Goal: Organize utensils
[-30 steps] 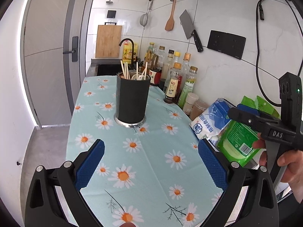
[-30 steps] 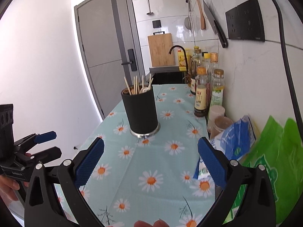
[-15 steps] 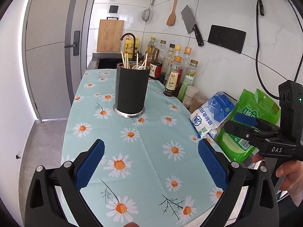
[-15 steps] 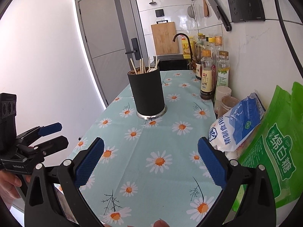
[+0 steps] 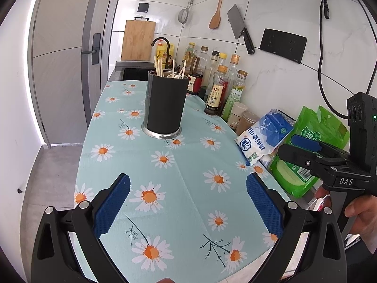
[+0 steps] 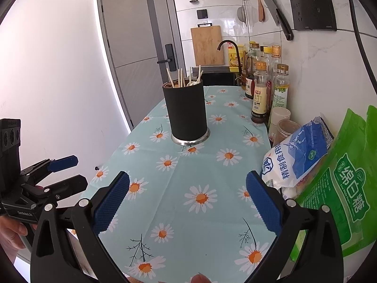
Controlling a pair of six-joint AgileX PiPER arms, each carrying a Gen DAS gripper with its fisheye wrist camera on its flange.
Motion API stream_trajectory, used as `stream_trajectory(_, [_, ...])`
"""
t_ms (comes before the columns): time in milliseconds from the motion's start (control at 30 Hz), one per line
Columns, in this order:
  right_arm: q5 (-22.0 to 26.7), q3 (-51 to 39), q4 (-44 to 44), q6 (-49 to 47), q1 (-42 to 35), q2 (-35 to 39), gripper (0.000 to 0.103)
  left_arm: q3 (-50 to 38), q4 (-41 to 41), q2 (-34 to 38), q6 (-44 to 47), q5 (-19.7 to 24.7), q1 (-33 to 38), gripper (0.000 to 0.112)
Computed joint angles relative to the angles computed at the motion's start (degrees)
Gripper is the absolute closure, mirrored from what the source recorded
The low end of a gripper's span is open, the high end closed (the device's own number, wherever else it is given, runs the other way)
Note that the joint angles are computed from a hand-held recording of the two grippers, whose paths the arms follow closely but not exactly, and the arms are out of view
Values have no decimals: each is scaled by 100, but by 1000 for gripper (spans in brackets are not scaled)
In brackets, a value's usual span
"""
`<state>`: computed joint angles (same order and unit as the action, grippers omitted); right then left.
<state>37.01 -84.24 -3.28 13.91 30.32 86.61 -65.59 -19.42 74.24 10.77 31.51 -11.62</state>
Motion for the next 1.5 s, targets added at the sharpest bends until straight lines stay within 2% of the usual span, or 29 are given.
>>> stream_trajectory(600, [230, -238, -282, 410, 89, 111, 5, -94, -520, 76, 846, 292, 279, 16])
stream_trajectory(1033, [198, -95, -95, 321, -88, 71, 5, -229, -341, 179, 722, 403, 130, 16])
stream_trajectory(1500, [184, -82, 49, 100, -138, 88, 5, -241, -18, 164, 437, 300, -63, 16])
